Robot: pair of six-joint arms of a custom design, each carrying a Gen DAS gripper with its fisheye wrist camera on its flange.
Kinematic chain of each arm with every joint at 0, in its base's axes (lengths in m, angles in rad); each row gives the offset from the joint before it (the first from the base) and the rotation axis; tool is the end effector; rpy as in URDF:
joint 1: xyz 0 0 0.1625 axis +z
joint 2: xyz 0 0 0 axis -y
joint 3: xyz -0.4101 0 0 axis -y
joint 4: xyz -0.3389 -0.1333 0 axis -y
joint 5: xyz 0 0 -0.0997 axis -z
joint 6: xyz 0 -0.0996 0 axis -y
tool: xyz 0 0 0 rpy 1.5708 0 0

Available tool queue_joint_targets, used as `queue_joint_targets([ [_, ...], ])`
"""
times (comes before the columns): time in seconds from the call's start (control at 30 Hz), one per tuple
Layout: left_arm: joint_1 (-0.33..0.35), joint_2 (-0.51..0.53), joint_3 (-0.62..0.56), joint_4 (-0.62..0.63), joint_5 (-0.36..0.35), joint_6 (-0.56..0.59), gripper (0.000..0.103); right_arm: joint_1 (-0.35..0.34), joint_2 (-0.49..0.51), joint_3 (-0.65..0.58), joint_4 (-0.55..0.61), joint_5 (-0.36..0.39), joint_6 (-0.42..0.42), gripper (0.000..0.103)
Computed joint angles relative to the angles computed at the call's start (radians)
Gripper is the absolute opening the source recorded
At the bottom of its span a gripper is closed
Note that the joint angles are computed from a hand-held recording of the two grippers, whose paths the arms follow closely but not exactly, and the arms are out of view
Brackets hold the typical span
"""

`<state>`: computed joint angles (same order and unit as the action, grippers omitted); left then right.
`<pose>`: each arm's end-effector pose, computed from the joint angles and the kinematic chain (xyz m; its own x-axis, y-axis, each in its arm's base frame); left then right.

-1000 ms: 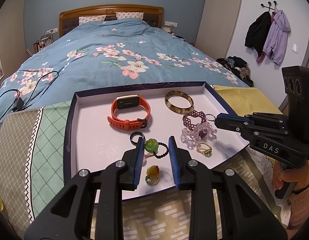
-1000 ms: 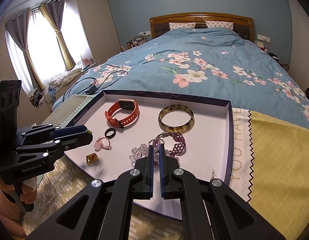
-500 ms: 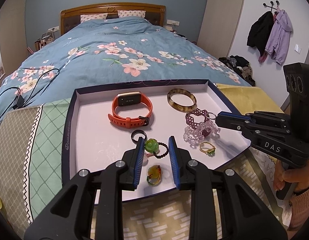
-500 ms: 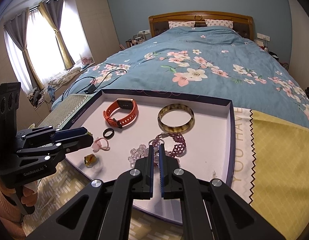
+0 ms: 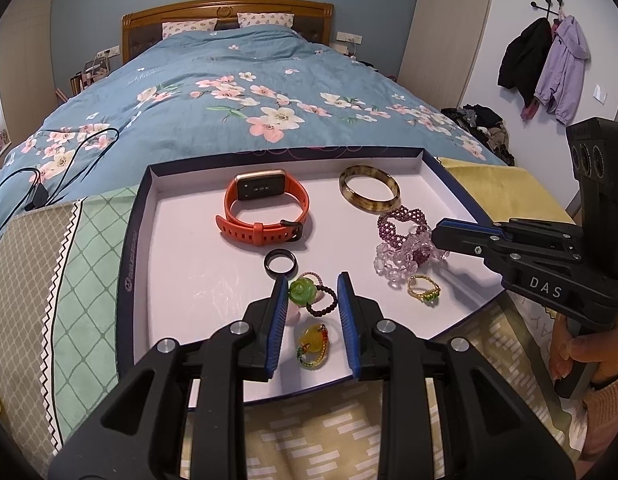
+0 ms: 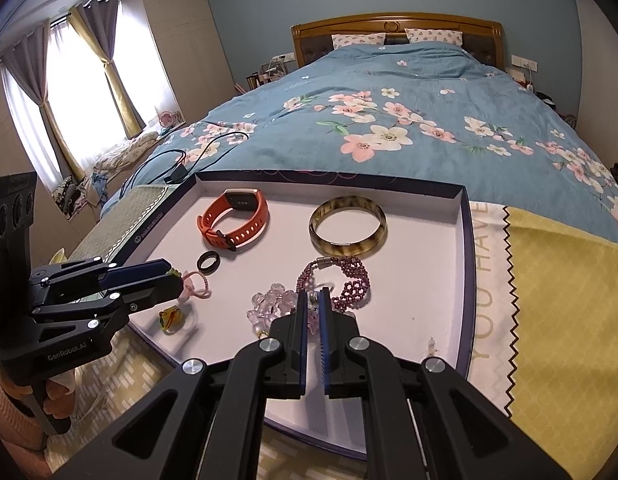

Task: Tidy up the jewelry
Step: 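Lower the green ring and silver ring into the box with both grippers, then open both grippers to release the rings into the box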

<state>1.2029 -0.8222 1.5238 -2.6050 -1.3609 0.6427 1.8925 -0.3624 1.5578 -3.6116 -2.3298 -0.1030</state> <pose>-0.0951 -0.6750 0.1847 -0.5464 0.7594 -0.3533 0.8338 0.5332 -0.1433 0.2600 -0.5752 0.0192 -0.8250 0.1930 0.5311 -0.2962 0.6527 -0.6973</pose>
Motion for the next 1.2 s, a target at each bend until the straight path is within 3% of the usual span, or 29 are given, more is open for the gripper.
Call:
queue_joint_targets([
  [0.27, 0.000, -0.006, 0.011, -0.012, -0.005, 0.003, 0.027, 0.003, -0.003, 0.012, -0.023, -0.001, 0.007, 0.007],
  [0.47, 0.001, -0.021, 0.034, -0.046, -0.009, 0.010, 0.039, 0.013, -0.001, 0.024, -0.044, -0.007, -0.001, 0.017],
  [0.6, 0.001, -0.034, 0.049, -0.059, -0.017, 0.009, 0.048, 0.026, 0.003, 0.030, -0.073, -0.019, -0.010, 0.030],
  [0.67, 0.001, -0.043, 0.062, -0.076, -0.016, 0.009, 0.059, 0.034, 0.005, 0.037, -0.094, -0.023, -0.012, 0.043],
  [0.7, 0.002, -0.048, 0.068, -0.085, -0.019, 0.009, 0.063, 0.037, 0.007, 0.037, -0.104, -0.031, -0.012, 0.054],
  [0.77, 0.001, -0.055, 0.074, -0.089, -0.023, 0.010, 0.064, 0.044, 0.012, 0.044, -0.130, -0.038, -0.014, 0.057],
  [0.83, 0.001, -0.067, 0.086, -0.105, -0.024, 0.009, 0.075, 0.047, 0.012, 0.052, -0.139, -0.043, -0.008, 0.063],
  [0.9, -0.001, -0.081, 0.103, -0.124, -0.029, 0.016, 0.077, 0.053, 0.018, 0.054, -0.156, -0.057, -0.011, 0.068],
  [0.97, -0.002, -0.097, 0.120, -0.138, -0.035, 0.021, 0.085, 0.062, 0.027, 0.052, -0.170, -0.081, -0.022, 0.072],
  [1.03, 0.000, -0.114, 0.141, -0.158, -0.043, 0.025, 0.094, 0.071, 0.035, 0.052, -0.195, -0.095, -0.030, 0.083],
  [1.2, 0.012, -0.158, 0.172, -0.167, -0.058, 0.023, 0.097, 0.097, 0.070, 0.030, -0.242, -0.159, -0.072, 0.091],
])
